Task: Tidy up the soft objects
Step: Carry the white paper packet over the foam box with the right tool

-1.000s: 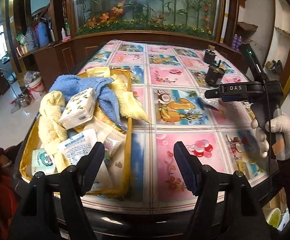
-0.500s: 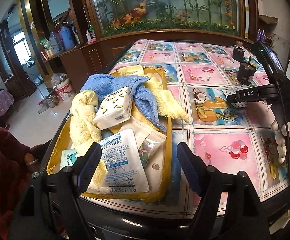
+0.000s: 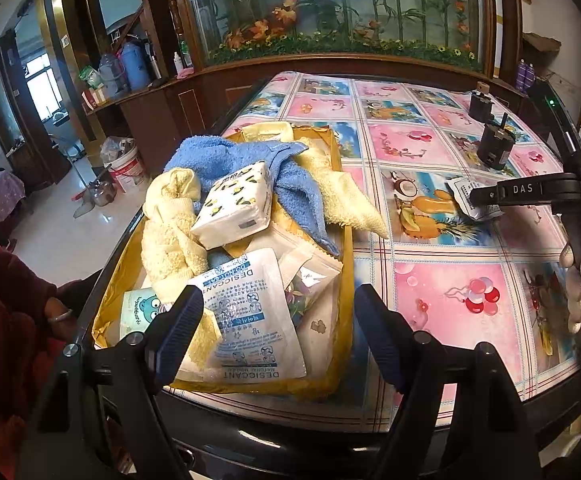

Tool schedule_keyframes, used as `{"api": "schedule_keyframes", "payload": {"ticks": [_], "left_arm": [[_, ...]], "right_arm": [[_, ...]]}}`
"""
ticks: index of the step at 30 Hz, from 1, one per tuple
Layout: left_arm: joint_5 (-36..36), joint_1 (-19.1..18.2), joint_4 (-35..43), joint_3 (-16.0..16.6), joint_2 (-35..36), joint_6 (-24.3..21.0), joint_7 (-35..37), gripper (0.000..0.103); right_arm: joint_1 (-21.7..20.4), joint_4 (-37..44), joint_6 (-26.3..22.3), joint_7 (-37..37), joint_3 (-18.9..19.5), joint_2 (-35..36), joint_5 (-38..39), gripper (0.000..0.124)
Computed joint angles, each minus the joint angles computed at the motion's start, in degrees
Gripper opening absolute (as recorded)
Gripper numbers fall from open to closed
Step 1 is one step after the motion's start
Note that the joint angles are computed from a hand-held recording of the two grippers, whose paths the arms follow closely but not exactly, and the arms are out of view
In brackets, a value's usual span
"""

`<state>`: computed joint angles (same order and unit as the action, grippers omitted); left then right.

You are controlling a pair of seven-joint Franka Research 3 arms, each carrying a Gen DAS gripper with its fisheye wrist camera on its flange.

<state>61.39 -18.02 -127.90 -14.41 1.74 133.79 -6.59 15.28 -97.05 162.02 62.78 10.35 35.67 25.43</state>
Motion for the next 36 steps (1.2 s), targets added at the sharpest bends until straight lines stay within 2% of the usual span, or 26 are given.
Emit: {"api": "schedule_keyframes", "payload": {"ticks": [7,11,15,19,23,28,31,36], "left_arm": [[-0.09,0.39,-0.74,0.22,-0.35,1.59,-0.23,0.078],[0.01,0.93,-2.25,0.4,-1.8,3.42,-1.0,0.078],[2.74,1.93,-5.44,0.12,-5.64,3.85,-4.97,0.078],[3.69,3.8,-9.36,-0.38,-10.19,2.95,-8.81,0.078],[2.55,5.89,-12.94,-0.44,-13.19,3.39,-11.36,0.078],[0.78,7.88,-15.76,-0.48,-14.57,4.89,-12.79,0.078],[0.16,8.65,-16.53,-0.54,-14.78,6.24,-13.05,0.078],[-0.75,9.01,-16.33,-1.09,-14.47,5.91,-12.36,0.078]], "right_arm": [[-5.81,-4.46,1.62,-7.78,5.29,-3.61,7.81,0.036],[-9.61,-8.03,2.49,-13.87,7.67,-6.85,14.98,0.036],[-13.87,-11.1,2.35,-21.53,9.43,-10.63,25.22,0.036],[-19.47,-14.73,2.03,-31.9,11.4,-15.31,40.47,0.037],[-22.22,-16.96,0.36,-39.07,9.84,-18.97,52.34,0.037],[-22.5,-19.24,-2.57,-43.45,6.11,-22.0,61.27,0.037],[-21.47,-20.36,-5.03,-44.89,4.04,-22.86,63.74,0.037],[-17.67,-20.88,-9.35,-44.8,1.52,-21.82,62.33,0.037]]}}
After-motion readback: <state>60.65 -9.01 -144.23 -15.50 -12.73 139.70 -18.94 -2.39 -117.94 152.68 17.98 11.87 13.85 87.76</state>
